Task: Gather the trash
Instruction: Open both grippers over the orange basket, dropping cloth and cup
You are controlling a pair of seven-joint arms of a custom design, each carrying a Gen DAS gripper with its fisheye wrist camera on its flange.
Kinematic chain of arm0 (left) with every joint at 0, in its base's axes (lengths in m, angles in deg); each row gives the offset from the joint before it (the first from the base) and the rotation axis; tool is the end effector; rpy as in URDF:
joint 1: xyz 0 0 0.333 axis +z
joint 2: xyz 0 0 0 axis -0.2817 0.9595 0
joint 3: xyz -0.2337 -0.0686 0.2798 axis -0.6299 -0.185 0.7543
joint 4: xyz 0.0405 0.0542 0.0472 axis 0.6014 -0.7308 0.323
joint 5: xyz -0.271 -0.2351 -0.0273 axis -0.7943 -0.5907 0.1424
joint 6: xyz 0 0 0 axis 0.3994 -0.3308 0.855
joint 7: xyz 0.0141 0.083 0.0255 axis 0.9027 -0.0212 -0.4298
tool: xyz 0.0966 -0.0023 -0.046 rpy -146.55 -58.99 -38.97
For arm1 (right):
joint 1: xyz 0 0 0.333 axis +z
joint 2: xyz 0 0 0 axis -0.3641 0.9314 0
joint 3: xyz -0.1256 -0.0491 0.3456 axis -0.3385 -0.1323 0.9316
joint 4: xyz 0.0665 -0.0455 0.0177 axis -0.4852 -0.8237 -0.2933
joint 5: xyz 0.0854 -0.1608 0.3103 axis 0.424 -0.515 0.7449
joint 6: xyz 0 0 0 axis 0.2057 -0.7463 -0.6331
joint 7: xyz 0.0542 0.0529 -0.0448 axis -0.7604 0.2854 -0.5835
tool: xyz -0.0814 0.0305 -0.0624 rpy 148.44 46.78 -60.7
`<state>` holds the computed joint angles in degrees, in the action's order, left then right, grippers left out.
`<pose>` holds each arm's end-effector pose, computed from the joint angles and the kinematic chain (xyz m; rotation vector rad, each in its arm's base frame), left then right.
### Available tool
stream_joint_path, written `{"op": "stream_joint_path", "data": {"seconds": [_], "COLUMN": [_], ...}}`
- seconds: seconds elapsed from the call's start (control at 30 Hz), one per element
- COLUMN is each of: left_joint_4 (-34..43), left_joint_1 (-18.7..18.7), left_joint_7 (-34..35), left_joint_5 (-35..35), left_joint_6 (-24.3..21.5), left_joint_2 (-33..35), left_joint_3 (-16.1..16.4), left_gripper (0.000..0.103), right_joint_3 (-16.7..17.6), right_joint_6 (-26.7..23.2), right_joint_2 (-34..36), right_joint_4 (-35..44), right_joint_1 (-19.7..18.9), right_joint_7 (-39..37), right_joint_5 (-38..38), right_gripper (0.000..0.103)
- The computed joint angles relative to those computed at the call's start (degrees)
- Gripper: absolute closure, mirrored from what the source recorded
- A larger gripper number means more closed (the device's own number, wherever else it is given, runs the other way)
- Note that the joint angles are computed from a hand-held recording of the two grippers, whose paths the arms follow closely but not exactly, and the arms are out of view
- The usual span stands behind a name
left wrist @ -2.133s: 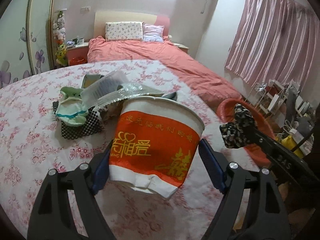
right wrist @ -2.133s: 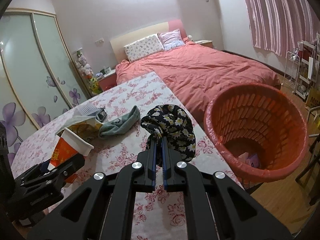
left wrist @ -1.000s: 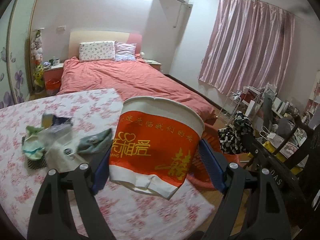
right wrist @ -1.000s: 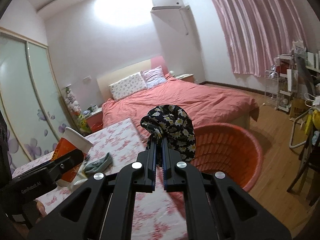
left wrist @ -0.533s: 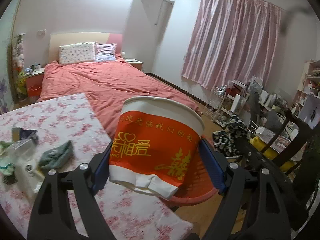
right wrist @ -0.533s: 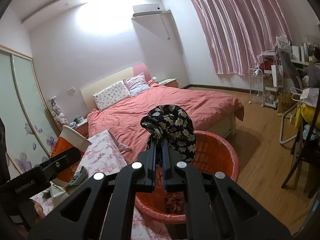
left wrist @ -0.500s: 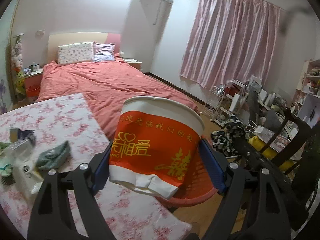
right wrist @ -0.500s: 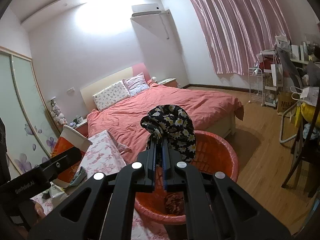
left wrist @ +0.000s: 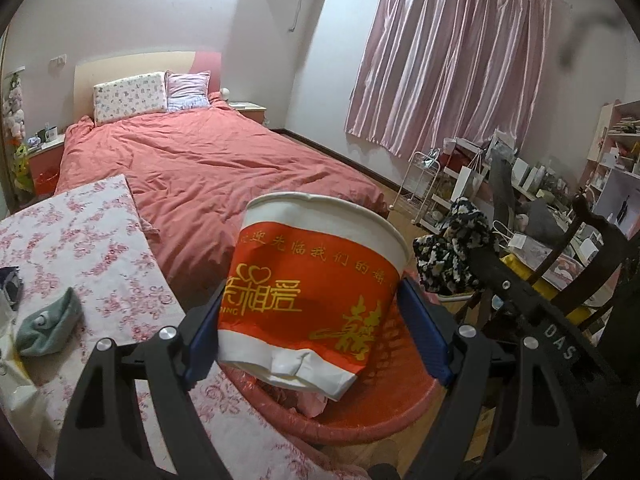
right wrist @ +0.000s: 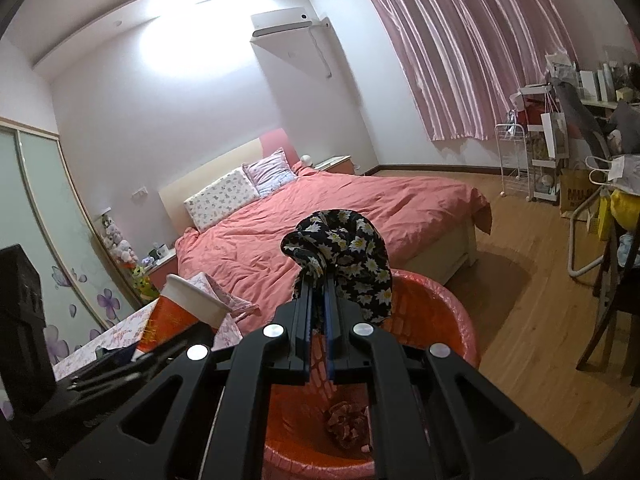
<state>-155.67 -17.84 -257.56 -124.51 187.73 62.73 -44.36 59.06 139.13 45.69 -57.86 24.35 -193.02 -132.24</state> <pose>0.6100 -0.1450 0.3805 -1.0053 2.4766 -1.4070 0.4459 0.4410 0.3629 -0.7429 1.9383 -1.0106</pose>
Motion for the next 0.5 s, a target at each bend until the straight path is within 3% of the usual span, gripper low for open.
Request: {"op": "stream_joint_path", "data": {"seconds": [0.2,0.37,0.5], "left_joint_4": [2.6,4.6,5.2], "left_joint_1": [-1.8,-2.4,-1.3], "left_joint_7": [-3.4,-10.4,-13.0], "left_joint_5": [3.6,10.3,13.0], "left_joint_6": [3.6,6.2,7.9], "left_joint_2": [3.6,6.7,8.0], "left_joint_3": [-0.4,-0.7,-1.6], "left_gripper": [0.023,0.019,0.017], "right_joint_3": [-0.5,-0.4,0.3], "right_joint_6": [3.1,6.3,5.3], "right_joint_2": [-0.4,-1.2,-0.7], "right_joint_4": [-1.5,-3.7,-2.6], "right_joint_1": [-1.4,-3.0,-2.8], "right_joint_7": [3.0,8.6,6.6], "right_joint_5": [-2.2,-4.8,-2.2], "right_gripper": [0.097,0.062,0.059]}}
